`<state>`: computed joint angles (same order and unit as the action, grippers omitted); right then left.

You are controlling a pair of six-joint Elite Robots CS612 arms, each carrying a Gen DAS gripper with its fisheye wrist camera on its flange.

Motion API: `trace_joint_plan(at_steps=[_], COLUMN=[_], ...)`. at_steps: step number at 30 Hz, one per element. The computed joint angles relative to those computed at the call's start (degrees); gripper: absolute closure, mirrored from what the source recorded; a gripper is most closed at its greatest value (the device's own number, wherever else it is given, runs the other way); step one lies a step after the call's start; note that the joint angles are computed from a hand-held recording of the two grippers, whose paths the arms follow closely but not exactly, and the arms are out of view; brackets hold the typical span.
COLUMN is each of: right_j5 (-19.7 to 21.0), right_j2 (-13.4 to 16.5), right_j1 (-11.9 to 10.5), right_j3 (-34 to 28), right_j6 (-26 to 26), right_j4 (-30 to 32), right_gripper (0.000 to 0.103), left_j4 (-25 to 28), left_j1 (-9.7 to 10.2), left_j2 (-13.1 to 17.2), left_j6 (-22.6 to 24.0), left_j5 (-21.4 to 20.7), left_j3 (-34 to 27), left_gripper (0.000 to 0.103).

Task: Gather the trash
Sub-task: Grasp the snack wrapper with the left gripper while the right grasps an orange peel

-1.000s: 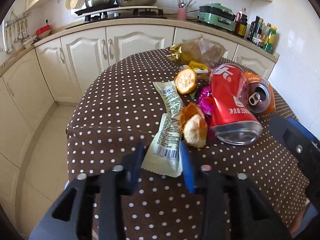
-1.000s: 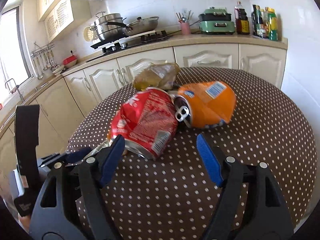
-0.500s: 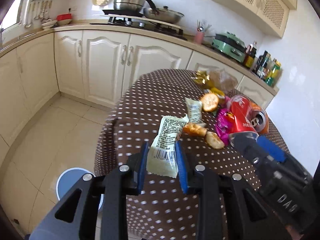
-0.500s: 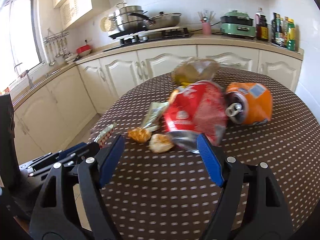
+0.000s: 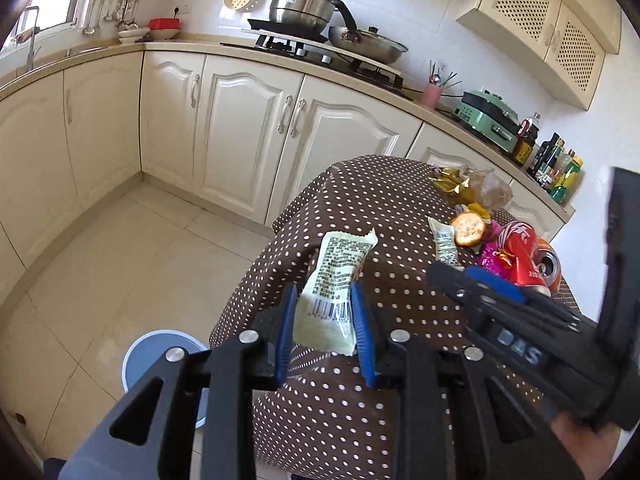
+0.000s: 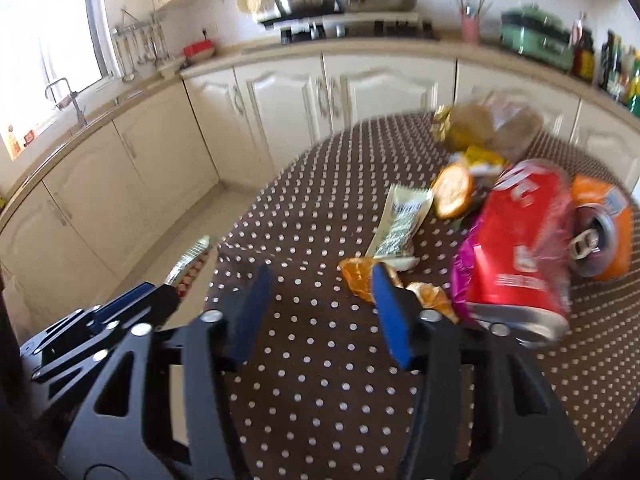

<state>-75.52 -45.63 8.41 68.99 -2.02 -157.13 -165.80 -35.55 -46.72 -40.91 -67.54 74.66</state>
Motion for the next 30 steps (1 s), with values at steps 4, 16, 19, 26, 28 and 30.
trace_joint_plan(at_steps=[4,16,19,26,28,30], right_j5=[-0.64,-3.65,-4.28,-7.47,-8.60,-8.84], right_j2=[0.68,0.36,0.17,0.92,1.31,1.73], right_j1=[-0.10,0.32,0.41,0.91,1.13,1.10], right_j3=[-1.55,-0.42,-0.09,-2.03,-2.90,-3.75], right_j6=[0.87,0.26,0.06,0.02,-0.72,-0.75], right_j4=[3.25,-0.88,-1.20,2.45,3.76,5.30], right_gripper=[0.074,0.101,0.101,0.047,0.048,0.053], left_j4=[-0.98,-3.94,-4.41,-4.71,-4.77,-4.83], left_j1=[0.55,0.77,0.78,1.04,1.11,1.13], left_j2=[0.07,-1.28,-1.82,-2.25,-2.22,-2.18], left_j6=[-0.08,-0.21,-0.46,-0.73,-0.61,-0.57], left_j5=[-1.57,-1.99,-1.91,-2.37,-2.72,-2.86], left_j3=[0.25,2.74,3.62,4.28,4.24,4.22], left_gripper=[0.076,0.076,0.076,0.076,0.076,0.076])
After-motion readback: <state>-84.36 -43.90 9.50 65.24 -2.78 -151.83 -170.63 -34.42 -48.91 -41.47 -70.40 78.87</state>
